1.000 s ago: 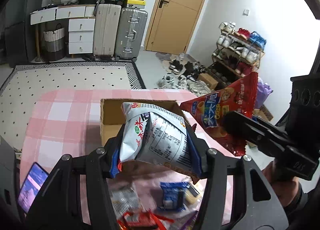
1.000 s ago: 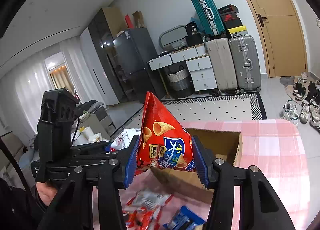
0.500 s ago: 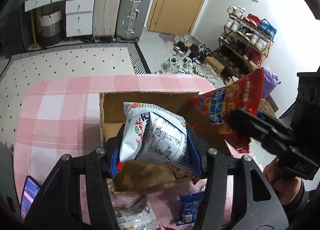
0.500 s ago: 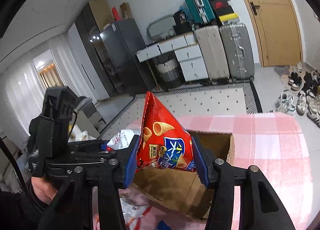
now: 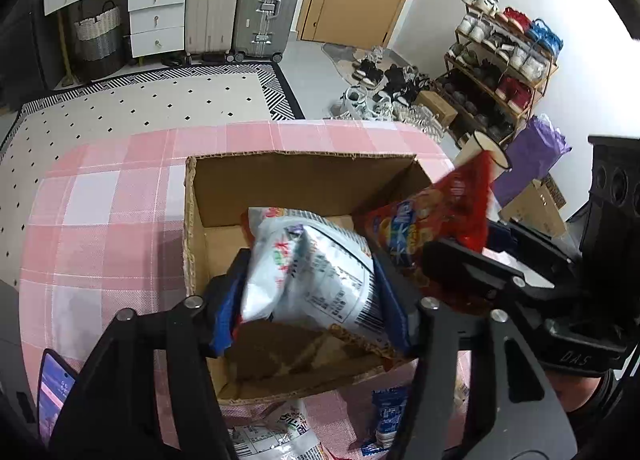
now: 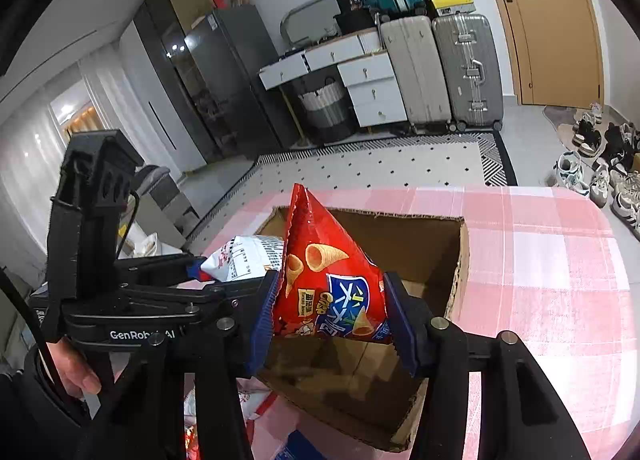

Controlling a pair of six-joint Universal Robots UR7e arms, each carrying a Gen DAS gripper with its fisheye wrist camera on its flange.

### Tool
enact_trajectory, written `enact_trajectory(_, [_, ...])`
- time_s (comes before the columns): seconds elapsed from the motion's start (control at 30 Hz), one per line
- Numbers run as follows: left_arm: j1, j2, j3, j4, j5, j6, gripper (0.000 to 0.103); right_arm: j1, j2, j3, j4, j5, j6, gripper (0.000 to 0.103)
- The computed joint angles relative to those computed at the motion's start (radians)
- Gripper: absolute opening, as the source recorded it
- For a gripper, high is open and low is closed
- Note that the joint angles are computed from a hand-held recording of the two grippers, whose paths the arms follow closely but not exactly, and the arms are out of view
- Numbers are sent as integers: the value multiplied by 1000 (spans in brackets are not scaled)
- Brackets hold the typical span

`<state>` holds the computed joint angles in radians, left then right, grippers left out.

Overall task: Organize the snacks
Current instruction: 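Carry both bags over the cardboard box with both tools, then open both tools to drop the bags into the box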

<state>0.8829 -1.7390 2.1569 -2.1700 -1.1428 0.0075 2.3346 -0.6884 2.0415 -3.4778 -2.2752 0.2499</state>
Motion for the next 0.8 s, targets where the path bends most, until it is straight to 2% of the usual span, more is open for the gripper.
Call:
enact_trajectory(0.07, [-15, -10, 13, -5, 19, 7, 62, 0, -2, 0, 18, -3, 9, 58])
enact_trajectory(0.13, [-46, -21, 34, -28, 83, -7, 76, 3, -1, -8, 45, -27, 12, 62])
enact_trajectory(0.2, [-52, -28, 31, -26, 89, -22, 82, 7, -1, -3, 26, -33, 3, 70])
enact_trajectory(0.27, [-48, -43, 25, -22, 50, -29, 82, 18, -7, 5, 16, -53, 9, 74])
enact_trajectory(0.5, [-128, -141, 58, 32, 88, -68, 82, 84, -40, 27, 3, -83, 30, 74])
enact_trajectory(0.67, [-208, -253, 65, 140, 114, -136, 83, 150, -64, 26, 42, -128, 53, 74])
enact_trajectory(0.8, [-279, -338, 66, 241, 137, -207, 87, 210, -80, 27, 62, -166, 83, 82])
